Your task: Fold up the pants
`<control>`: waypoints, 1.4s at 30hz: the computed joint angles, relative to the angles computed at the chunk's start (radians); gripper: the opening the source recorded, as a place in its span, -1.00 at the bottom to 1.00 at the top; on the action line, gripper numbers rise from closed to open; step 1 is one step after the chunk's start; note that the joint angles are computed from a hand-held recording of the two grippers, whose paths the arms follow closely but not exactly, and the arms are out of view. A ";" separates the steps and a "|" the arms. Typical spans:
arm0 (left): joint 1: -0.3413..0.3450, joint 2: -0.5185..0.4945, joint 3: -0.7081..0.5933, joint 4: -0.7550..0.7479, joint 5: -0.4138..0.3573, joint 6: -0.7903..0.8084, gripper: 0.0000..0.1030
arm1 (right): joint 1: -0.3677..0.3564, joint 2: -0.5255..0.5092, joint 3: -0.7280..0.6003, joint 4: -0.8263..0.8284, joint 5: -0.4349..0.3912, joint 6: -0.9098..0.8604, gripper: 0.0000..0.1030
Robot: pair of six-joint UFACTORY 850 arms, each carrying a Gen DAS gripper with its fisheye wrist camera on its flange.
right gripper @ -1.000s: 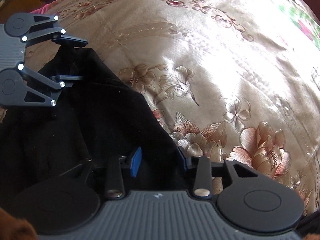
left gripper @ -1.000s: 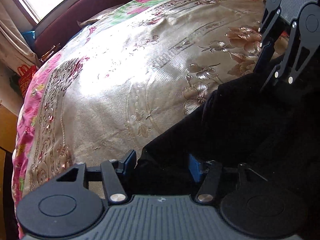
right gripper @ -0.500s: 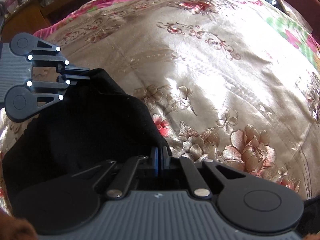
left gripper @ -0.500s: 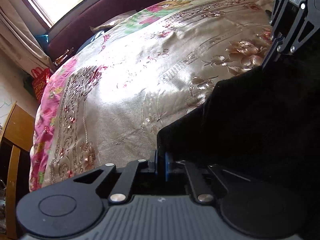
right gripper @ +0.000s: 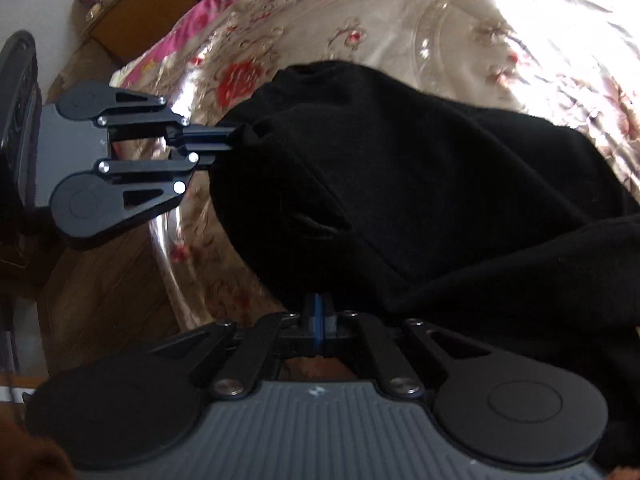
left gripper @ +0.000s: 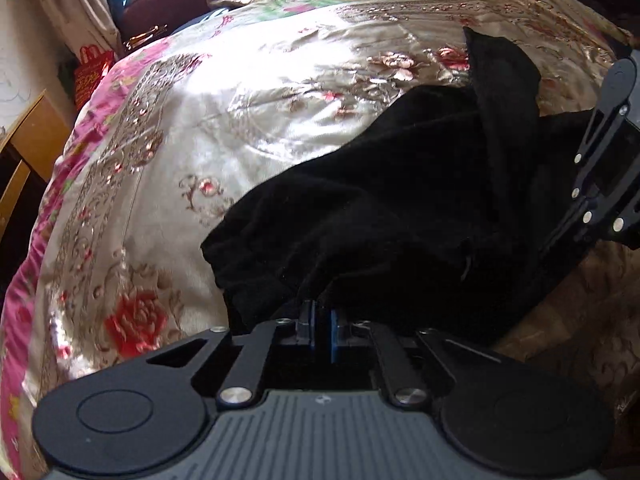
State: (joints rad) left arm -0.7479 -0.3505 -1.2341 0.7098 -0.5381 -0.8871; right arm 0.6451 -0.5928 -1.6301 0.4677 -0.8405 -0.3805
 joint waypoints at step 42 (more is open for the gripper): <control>-0.111 -0.056 0.126 0.474 -0.278 -0.332 -0.44 | 0.140 -0.017 0.091 -0.343 0.214 0.019 -0.67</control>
State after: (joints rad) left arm -0.8586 -0.4069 -1.1078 1.1842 -0.8159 -1.2194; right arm 0.7856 -0.6097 -1.5396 0.1245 -0.6262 -0.3620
